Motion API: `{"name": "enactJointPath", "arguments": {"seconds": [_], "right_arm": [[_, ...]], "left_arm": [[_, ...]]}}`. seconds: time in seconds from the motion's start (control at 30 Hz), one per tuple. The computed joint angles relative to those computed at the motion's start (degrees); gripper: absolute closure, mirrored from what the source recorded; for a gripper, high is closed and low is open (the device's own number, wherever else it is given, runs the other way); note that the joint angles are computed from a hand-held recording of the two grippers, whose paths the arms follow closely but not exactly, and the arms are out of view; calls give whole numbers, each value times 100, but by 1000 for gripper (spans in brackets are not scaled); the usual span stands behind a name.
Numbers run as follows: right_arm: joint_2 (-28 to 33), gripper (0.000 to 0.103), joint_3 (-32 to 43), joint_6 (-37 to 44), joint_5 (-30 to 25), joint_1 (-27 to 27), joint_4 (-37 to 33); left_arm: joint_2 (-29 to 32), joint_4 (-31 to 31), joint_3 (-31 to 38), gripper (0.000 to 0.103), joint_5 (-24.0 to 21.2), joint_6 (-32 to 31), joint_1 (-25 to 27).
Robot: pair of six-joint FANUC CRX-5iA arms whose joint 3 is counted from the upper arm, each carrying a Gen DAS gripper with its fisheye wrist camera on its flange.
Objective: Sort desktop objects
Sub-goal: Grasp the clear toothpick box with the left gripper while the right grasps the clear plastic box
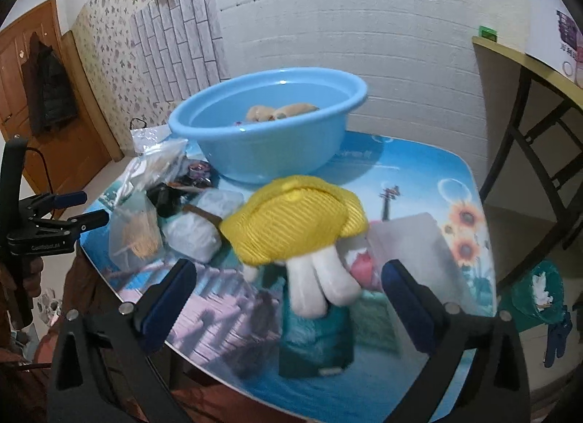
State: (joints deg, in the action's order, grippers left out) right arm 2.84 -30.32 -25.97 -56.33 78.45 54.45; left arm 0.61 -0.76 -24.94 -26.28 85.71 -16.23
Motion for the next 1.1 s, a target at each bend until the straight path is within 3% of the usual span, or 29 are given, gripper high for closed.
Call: {"name": "enactJointPath", "arguments": {"seconds": [0.2,0.37,0.43,0.5,0.57,0.73,0.83,0.93,1.03,1.1], "right_arm": [[-276,0,-181,94,-692,278,-588],[-427,0,-331,12,-992,347,-937],[-531,0,-491,-17,-905,289,-947],[-542,1,-515,61,-890,195,-1158],[-496,14,-446,201,-921,116,-1408],[-683,35,-638,106,-275,-51,-1424],[-710,40,-596,117,-218,-17,-1457],[-599,41,-433,77,-410,131,-1538],[-481,41,-242,20,-493,241,-1751],[-398,42,-97,153,-515,311,-1850]], "left_arm": [[-42,831,-350,19,349,-1147,-146],[112,1226,-415,13,507,-1614,-264],[206,1008,-299,13,427,-1447,-316],[357,409,-2,13,182,-951,-423],[422,169,108,10,162,-732,-482],[540,736,91,9,250,-1214,-425],[509,796,42,11,328,-1334,-429],[402,1317,-205,19,433,-1852,-346],[340,1294,-290,19,409,-1780,-300],[320,1596,-440,19,496,-2049,-270]]}}
